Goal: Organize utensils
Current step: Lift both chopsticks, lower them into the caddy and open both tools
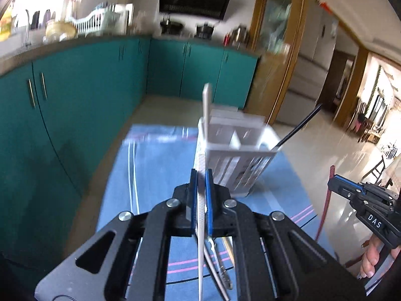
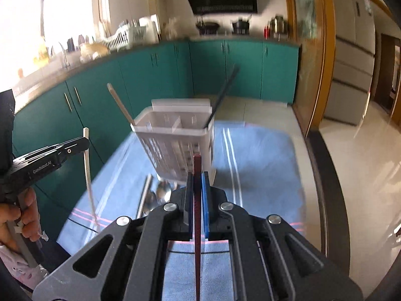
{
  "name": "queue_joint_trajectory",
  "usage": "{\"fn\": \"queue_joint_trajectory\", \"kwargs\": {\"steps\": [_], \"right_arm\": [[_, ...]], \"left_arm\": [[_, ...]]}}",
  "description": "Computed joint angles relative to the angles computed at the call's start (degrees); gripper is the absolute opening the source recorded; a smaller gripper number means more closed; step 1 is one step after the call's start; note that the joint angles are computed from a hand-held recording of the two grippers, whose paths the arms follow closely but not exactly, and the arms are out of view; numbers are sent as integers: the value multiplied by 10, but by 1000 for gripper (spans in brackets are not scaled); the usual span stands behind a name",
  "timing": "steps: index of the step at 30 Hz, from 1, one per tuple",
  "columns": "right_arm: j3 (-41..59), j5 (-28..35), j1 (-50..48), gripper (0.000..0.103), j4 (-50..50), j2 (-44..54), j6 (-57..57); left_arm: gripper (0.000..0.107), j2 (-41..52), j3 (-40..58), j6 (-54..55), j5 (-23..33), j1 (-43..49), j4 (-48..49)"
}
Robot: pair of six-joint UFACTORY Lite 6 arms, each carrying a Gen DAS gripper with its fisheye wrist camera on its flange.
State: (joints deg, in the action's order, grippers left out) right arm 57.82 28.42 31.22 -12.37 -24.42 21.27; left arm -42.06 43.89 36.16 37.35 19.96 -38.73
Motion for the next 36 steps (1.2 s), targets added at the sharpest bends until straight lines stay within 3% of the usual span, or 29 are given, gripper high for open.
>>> {"fn": "queue_joint_trajectory", "kwargs": {"steps": [4, 7, 13, 17, 21, 24, 27, 31, 36], "right_arm": [[45, 10, -13, 7, 7, -17, -26], [87, 11, -10, 7, -13, -8, -15], [223, 5, -13, 7, -13, 71, -36], [326, 6, -5, 7, -39, 145, -23], [424, 14, -5, 7, -55, 211, -8], [460, -2, 14, 7, -140, 244, 63], [499, 9, 33, 7, -215, 290, 123], [508, -11, 16, 7, -178, 328, 104], [463, -63, -13, 7, -162, 343, 114]], "left_arm": [[6, -33, 51, 11, 44, 29, -33], [6, -20, 100, 1, 47, 21, -45], [6, 68, 236, -59, 10, -53, -11], [6, 123, 296, -147, -55, -110, 72], [6, 192, 370, -171, -49, -99, 55], [6, 236, 411, -236, -91, -117, 120], [6, 268, 433, -282, -124, -133, 166], [6, 296, 415, -411, -182, -172, 321], [6, 327, 382, -433, -213, -172, 348]]}}
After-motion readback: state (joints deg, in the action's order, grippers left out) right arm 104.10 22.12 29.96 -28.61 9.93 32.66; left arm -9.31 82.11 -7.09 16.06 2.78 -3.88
